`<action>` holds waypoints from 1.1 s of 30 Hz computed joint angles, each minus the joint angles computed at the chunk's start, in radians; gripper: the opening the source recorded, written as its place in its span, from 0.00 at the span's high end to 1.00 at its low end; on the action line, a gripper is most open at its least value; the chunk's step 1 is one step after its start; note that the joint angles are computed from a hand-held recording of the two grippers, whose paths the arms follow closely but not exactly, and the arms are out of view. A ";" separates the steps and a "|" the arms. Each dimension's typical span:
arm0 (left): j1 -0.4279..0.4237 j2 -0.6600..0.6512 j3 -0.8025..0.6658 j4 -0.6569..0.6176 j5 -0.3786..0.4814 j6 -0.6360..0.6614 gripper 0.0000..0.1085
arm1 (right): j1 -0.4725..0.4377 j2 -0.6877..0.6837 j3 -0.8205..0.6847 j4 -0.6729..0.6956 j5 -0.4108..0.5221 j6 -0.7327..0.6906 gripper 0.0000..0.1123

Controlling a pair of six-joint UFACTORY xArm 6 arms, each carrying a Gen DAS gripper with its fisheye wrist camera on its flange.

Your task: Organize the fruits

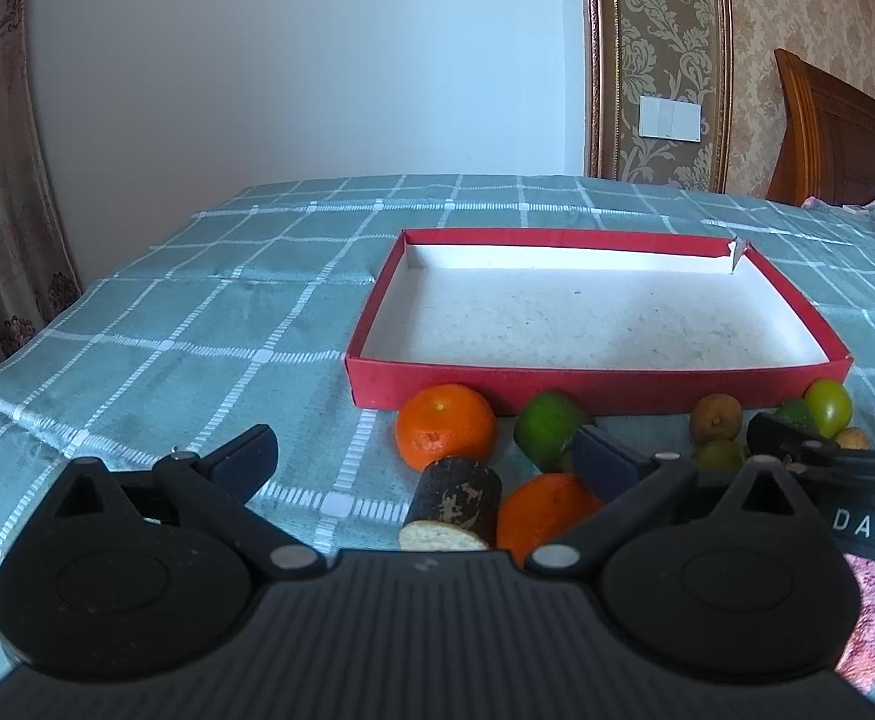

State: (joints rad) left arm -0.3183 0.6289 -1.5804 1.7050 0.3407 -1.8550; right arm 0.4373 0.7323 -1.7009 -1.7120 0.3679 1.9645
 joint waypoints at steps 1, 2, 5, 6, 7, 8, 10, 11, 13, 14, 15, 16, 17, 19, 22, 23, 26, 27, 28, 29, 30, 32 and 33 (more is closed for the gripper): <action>0.000 0.001 -0.001 0.000 0.000 -0.001 0.05 | 0.000 0.000 0.000 0.000 0.001 -0.001 0.08; 0.000 0.002 -0.002 -0.002 0.000 0.000 0.05 | 0.001 0.001 -0.001 -0.001 0.002 0.000 0.08; 0.000 0.004 -0.004 0.001 -0.001 -0.004 0.05 | 0.001 0.000 0.000 -0.008 0.003 0.006 0.08; -0.001 0.004 -0.004 0.002 -0.001 -0.004 0.05 | 0.001 0.000 0.000 -0.008 0.003 0.006 0.08; -0.001 0.004 -0.004 0.002 0.000 -0.003 0.05 | 0.000 -0.002 0.001 -0.007 0.004 0.006 0.08; -0.001 0.004 -0.003 0.006 0.000 -0.006 0.05 | 0.001 -0.002 0.002 -0.012 0.006 0.012 0.08; -0.002 0.003 -0.001 0.013 -0.001 -0.011 0.05 | 0.002 -0.003 0.004 -0.014 0.008 0.013 0.08; -0.003 0.002 0.001 0.015 0.000 -0.014 0.05 | 0.003 -0.003 0.004 -0.013 0.008 0.013 0.08; -0.002 0.002 0.001 0.018 0.000 -0.016 0.05 | 0.003 -0.002 0.003 -0.012 0.009 0.012 0.08; -0.002 0.001 0.001 0.016 0.000 -0.016 0.05 | 0.003 -0.003 0.004 -0.010 0.009 0.010 0.08; -0.002 0.001 0.001 0.016 -0.001 -0.017 0.05 | 0.003 -0.003 0.004 -0.010 0.009 0.010 0.08; -0.002 0.001 0.002 0.016 -0.002 -0.019 0.05 | 0.003 -0.003 0.005 -0.010 0.009 0.010 0.08; -0.001 0.001 0.002 0.017 -0.002 -0.022 0.05 | 0.003 -0.004 0.006 -0.009 0.008 0.010 0.08; -0.001 0.000 0.003 0.022 -0.001 -0.028 0.05 | 0.002 -0.002 0.002 -0.001 0.005 0.001 0.08; 0.000 0.000 0.003 0.032 -0.005 -0.036 0.05 | 0.002 -0.001 0.001 0.002 0.005 -0.003 0.08; 0.000 0.000 0.004 0.035 -0.006 -0.040 0.05 | 0.002 -0.001 0.001 0.003 0.004 -0.003 0.08; 0.001 0.000 0.004 0.040 -0.008 -0.044 0.05 | 0.001 0.001 -0.001 0.011 0.001 -0.011 0.08; 0.002 -0.001 0.005 0.042 -0.009 -0.045 0.05 | 0.000 0.002 -0.001 0.013 0.001 -0.013 0.08; 0.002 -0.001 0.005 0.043 -0.009 -0.046 0.05 | 0.000 0.002 -0.001 0.013 0.001 -0.013 0.08; 0.002 -0.001 0.005 0.043 -0.009 -0.046 0.05 | 0.000 0.002 -0.002 0.016 0.000 -0.016 0.08; 0.003 -0.001 0.005 0.043 -0.011 -0.047 0.05 | 0.000 0.003 -0.003 0.017 0.000 -0.018 0.08; 0.002 -0.001 0.005 0.044 -0.010 -0.047 0.05 | 0.000 0.004 -0.004 0.017 0.002 -0.018 0.08; 0.002 -0.001 0.005 0.044 -0.010 -0.047 0.05 | 0.001 0.005 -0.006 0.019 0.003 -0.020 0.08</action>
State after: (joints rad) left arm -0.3162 0.6274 -1.5750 1.7490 0.3306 -1.9023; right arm 0.4380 0.7370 -1.7064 -1.6933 0.3711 1.9444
